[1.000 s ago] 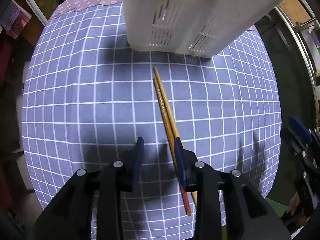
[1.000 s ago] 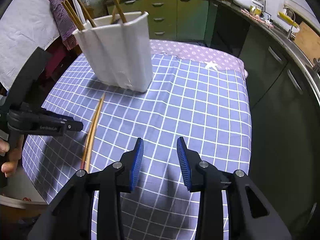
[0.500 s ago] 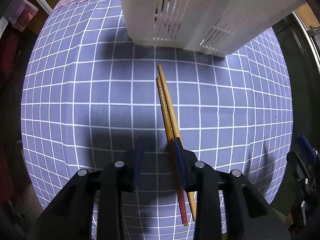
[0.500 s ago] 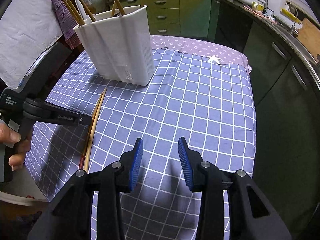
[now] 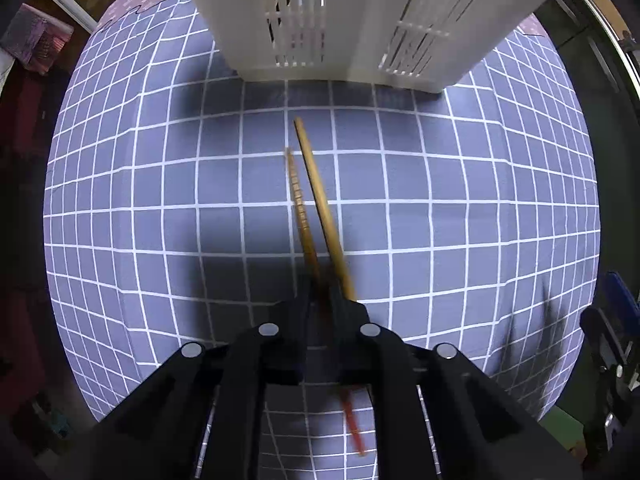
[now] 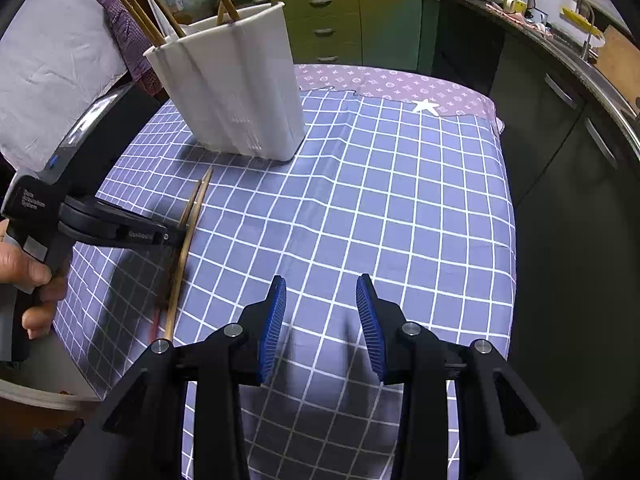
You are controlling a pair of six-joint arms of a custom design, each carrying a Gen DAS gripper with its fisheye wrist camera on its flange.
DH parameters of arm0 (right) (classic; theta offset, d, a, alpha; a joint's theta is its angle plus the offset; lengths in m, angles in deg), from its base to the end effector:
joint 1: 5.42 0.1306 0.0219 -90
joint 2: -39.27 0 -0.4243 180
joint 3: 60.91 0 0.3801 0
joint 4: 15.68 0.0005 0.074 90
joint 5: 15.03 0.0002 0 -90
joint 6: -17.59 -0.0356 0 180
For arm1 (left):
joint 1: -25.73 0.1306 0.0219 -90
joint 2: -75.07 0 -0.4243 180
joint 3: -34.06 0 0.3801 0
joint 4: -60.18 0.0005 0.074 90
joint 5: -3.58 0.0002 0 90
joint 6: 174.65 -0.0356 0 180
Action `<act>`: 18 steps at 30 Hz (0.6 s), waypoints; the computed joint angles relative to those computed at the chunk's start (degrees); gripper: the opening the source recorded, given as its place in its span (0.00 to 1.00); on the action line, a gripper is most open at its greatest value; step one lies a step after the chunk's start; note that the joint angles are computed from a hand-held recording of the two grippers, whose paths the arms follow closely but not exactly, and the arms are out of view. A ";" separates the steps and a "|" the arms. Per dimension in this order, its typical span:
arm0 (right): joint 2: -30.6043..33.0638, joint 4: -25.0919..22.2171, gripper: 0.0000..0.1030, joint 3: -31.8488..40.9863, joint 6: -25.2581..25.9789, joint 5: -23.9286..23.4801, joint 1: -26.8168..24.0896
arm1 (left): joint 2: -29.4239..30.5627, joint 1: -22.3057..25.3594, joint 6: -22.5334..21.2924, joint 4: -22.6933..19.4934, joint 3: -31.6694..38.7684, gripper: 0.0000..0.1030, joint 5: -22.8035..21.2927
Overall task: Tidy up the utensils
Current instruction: 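Move the left gripper back to the last chopsticks, grasp one and lift it, then grasp the last wooden chopstick with the right gripper while the left holds its chopstick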
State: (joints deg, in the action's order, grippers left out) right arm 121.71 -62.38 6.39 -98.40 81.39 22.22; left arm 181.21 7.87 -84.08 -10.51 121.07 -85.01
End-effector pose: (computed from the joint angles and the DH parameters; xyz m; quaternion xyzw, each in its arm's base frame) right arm 0.3426 0.1744 0.3554 -0.0003 0.9685 0.0611 0.2413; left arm 0.4746 -0.1544 0.3040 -0.1503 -0.9886 0.0124 0.0004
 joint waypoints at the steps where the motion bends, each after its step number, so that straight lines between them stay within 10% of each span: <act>1: -0.05 -0.08 0.36 -0.14 -0.06 -0.12 -0.13 | 0.11 0.09 -0.12 -0.18 0.16 0.07 0.48; 18: 3.02 -3.90 0.39 4.10 -1.33 0.90 1.75 | -16.71 6.96 -11.48 9.89 -8.34 0.07 8.59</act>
